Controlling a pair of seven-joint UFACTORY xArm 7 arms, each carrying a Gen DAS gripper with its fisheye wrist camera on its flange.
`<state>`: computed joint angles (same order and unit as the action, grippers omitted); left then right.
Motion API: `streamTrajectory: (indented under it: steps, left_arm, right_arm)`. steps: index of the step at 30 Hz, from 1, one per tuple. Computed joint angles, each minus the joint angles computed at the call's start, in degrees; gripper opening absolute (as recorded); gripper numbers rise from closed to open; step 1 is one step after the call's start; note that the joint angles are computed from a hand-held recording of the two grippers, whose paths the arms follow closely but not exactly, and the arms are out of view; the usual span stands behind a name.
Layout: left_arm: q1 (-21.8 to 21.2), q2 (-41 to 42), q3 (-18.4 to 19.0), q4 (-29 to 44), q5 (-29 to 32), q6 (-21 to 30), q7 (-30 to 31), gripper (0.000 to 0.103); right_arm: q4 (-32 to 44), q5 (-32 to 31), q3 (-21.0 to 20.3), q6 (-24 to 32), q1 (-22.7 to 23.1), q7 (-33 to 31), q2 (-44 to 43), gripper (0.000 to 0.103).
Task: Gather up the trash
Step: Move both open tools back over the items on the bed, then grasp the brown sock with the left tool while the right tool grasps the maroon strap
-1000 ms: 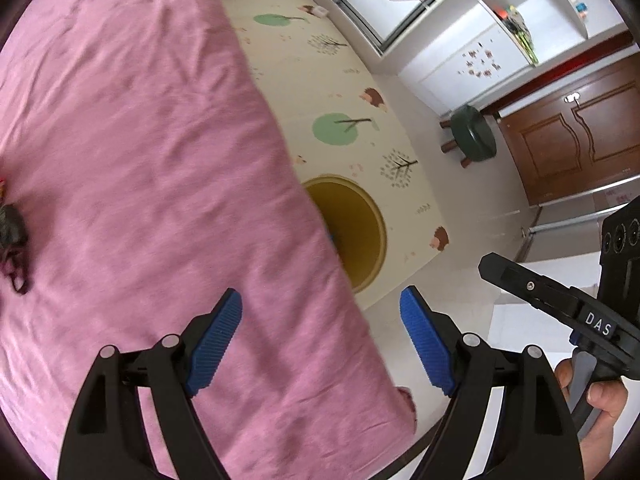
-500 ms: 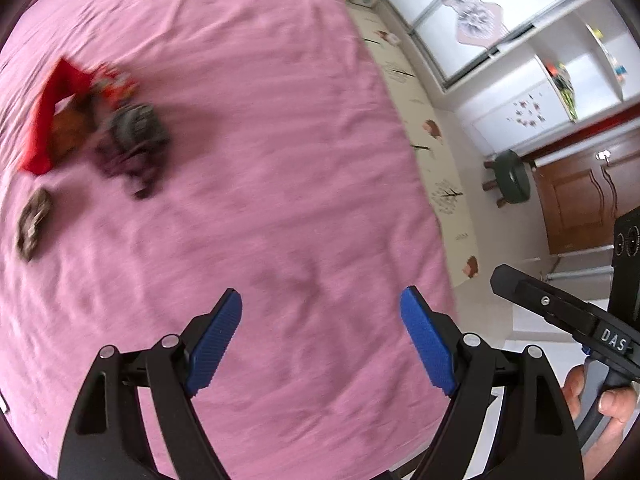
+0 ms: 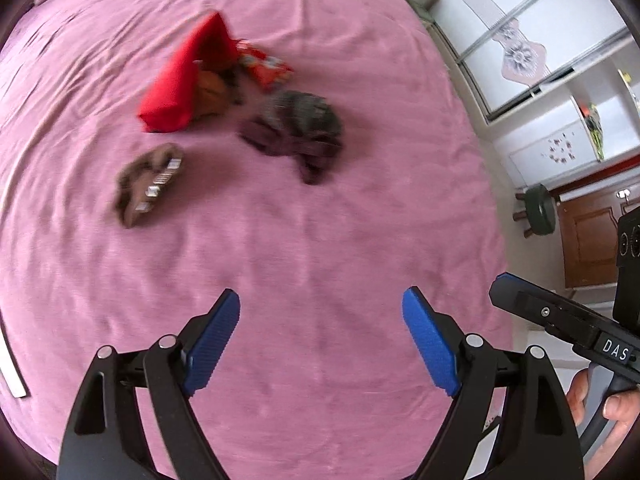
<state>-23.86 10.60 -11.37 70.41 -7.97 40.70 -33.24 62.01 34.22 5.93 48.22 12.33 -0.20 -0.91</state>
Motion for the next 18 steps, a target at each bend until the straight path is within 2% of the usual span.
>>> streamTrajectory:
  steps: [2,9,11,18]
  left_arm:
    - [0.8,-1.0,0.6,-1.6,-0.4,-0.4,0.3,0.085]
    - [4.3,-1.4,2.5,-4.9,-0.8,-1.5,0.4,0.086]
    - [4.9,-0.9,2.9,-5.1,0.0,-1.4,0.2,0.086]
    - [7.1,4.3,4.3,-2.0,2.3,0.0,1.2,0.086]
  right_arm:
    - [2.0,-0.3,0.6,-0.3,0.6,0.7,2.1,0.049]
    - [11.6,-3.2,2.5,0.3,1.5,3.0,11.7,0.056]
    - [14.1,-4.7,2.9,0.4,1.6,4.2,14.2,0.062]
    - [22.6,-8.9,3.6,2.0,1.3,8.1,23.2,0.064]
